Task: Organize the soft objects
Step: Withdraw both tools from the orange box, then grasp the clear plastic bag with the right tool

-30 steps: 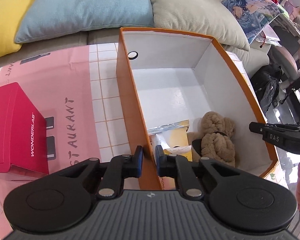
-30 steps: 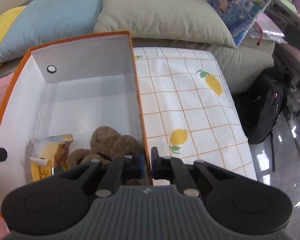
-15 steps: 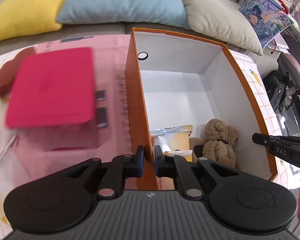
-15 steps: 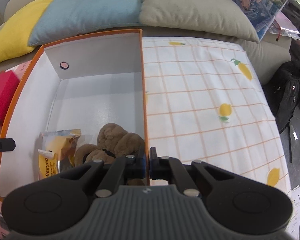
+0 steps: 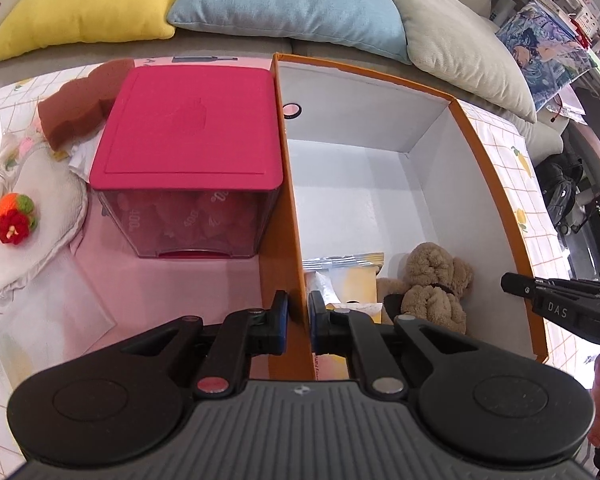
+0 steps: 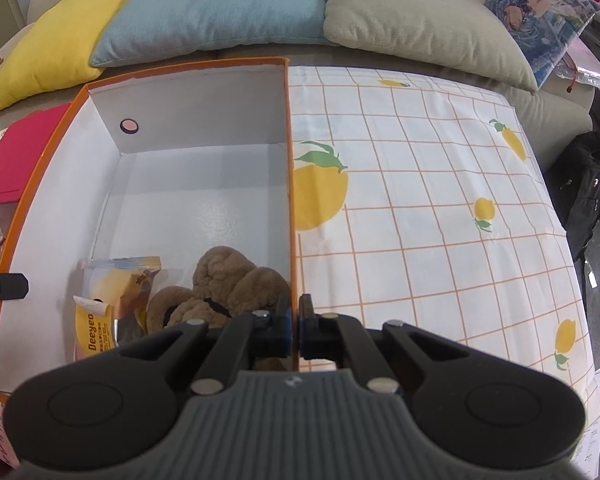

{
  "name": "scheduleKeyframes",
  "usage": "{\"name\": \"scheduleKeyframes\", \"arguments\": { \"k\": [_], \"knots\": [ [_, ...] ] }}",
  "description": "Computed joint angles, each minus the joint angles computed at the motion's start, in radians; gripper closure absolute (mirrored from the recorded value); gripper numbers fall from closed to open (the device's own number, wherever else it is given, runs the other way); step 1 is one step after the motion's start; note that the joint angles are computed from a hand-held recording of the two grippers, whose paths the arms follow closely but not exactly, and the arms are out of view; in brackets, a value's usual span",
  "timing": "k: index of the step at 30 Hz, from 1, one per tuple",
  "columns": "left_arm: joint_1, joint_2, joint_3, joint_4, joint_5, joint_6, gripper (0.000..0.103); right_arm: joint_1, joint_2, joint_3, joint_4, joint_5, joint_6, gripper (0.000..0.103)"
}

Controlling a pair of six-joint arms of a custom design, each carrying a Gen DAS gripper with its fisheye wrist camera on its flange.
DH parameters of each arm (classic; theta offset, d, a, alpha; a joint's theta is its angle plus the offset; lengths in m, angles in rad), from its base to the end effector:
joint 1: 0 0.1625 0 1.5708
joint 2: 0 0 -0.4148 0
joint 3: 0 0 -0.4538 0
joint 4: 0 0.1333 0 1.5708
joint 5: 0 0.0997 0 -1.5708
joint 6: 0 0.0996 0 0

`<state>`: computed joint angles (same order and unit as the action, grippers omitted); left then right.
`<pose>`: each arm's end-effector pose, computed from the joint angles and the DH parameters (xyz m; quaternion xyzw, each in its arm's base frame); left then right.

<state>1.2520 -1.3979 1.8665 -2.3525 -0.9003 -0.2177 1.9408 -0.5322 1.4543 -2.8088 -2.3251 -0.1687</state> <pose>-0.0012 -0.6263 0.3226 -0.0041 0.9342 -0.2281 0.2743 0.3315 -0.6747 -0.0267 0.1885 -0.9005 0.1820 0.3472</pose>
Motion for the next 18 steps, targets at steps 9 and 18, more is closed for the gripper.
{"name": "scheduleKeyframes", "arguments": {
  "k": [9,18],
  "knots": [
    [-0.04,-0.135,0.128,-0.155,0.031,0.188,0.056,0.067,-0.007,0.038,-0.198,-0.013,-0.039,0.074],
    [-0.088,-0.352,0.341,-0.465,0.206,0.476,0.031,0.188,0.081,0.041,-0.388,0.099,-0.026,0.057]
  ]
}}
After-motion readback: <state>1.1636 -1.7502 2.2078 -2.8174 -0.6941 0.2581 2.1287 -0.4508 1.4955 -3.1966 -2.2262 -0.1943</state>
